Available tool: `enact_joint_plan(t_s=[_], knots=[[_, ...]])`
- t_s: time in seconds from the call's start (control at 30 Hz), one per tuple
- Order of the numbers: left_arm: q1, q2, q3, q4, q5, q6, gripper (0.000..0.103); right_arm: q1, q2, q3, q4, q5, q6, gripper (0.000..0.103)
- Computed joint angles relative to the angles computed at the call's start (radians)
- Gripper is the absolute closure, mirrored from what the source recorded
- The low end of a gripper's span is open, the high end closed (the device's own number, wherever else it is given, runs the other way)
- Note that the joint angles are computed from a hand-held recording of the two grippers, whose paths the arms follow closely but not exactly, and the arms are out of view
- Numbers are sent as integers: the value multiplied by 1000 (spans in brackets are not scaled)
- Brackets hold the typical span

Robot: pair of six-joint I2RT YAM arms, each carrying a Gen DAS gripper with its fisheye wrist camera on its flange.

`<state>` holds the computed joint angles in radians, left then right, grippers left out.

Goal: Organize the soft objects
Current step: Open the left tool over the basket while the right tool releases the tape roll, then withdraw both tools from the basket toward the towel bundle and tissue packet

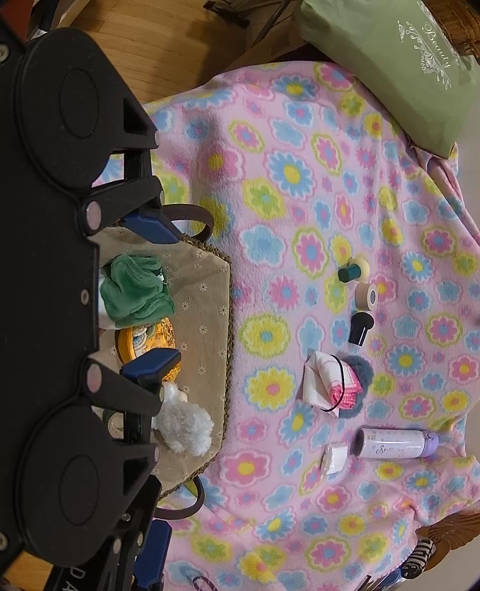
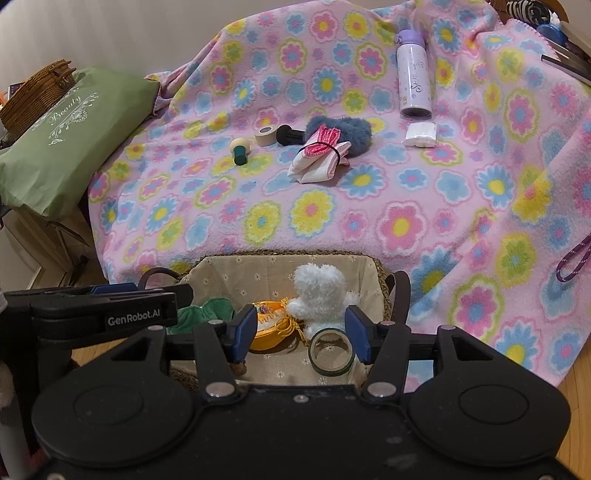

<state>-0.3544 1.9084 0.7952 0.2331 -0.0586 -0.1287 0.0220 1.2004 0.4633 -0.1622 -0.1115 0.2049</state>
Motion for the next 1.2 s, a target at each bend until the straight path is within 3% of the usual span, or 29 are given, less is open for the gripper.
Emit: enact_joint_plan(t_s=[0.8,1.2], knots=[[7,-19,-18,14,-3,-6,37,1,-5,-6,0,6,1,47],[28,6,59,-23,-20,32,31,-16,36,21,51,38,-25,40]])
